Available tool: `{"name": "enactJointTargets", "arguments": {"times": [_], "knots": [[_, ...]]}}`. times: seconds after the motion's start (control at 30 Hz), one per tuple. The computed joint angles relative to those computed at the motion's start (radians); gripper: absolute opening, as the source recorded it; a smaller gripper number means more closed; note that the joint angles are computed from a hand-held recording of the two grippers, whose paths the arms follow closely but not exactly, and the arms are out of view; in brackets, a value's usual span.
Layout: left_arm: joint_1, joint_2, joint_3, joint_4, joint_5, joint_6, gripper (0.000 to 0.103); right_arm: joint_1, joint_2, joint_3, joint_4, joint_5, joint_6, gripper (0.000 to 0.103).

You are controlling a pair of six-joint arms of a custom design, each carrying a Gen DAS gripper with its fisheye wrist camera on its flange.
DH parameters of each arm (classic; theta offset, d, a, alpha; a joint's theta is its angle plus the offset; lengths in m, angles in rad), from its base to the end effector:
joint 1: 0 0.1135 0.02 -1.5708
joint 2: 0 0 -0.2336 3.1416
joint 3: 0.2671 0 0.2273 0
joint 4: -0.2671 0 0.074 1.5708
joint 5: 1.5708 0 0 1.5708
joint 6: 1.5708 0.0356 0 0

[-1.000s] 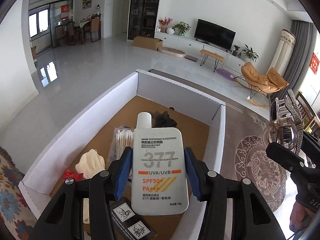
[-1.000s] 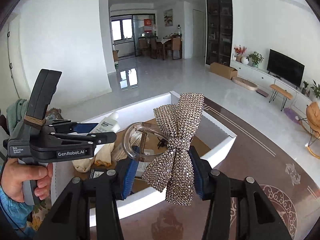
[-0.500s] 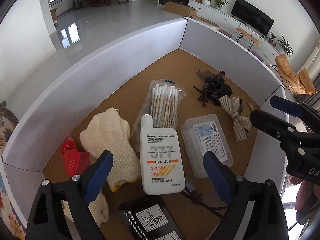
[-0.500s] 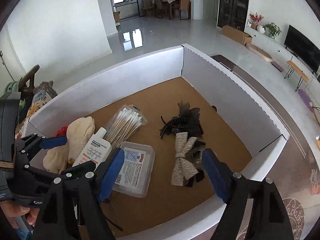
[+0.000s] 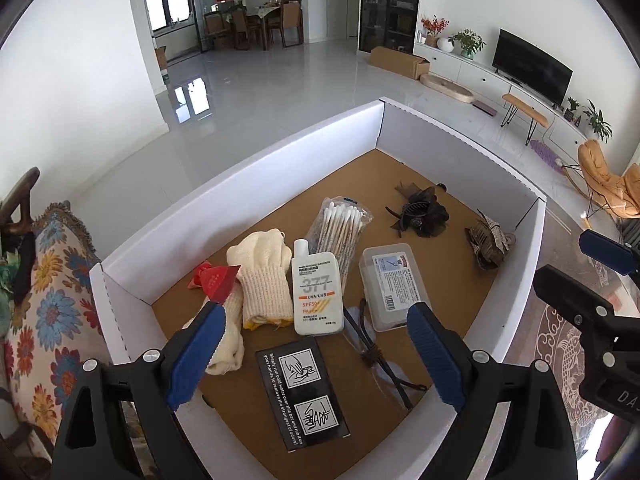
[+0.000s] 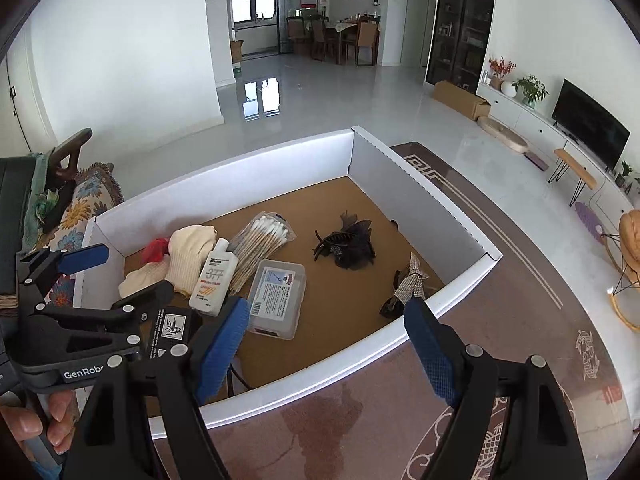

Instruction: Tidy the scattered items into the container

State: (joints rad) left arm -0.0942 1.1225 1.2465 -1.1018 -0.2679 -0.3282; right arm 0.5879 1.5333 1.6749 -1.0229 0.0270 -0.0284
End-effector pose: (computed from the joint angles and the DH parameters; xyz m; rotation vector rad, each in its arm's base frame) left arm 0.1895 -0.0084 0.3208 -0.3946 2.4744 0.1695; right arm 0.2415 0.1598 0.3527 -0.7357 2.3510 0.2123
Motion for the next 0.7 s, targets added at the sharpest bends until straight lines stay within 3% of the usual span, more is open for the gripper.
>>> {"name": "enactJointTargets", "arguments": {"times": [0.7], "knots": [[-0.024, -0.076, 0.051, -0.046, -0.093, -0.054, 0.093, 0.044, 0.028, -0.041, 0.039, 0.016, 0.02, 0.081]]}}
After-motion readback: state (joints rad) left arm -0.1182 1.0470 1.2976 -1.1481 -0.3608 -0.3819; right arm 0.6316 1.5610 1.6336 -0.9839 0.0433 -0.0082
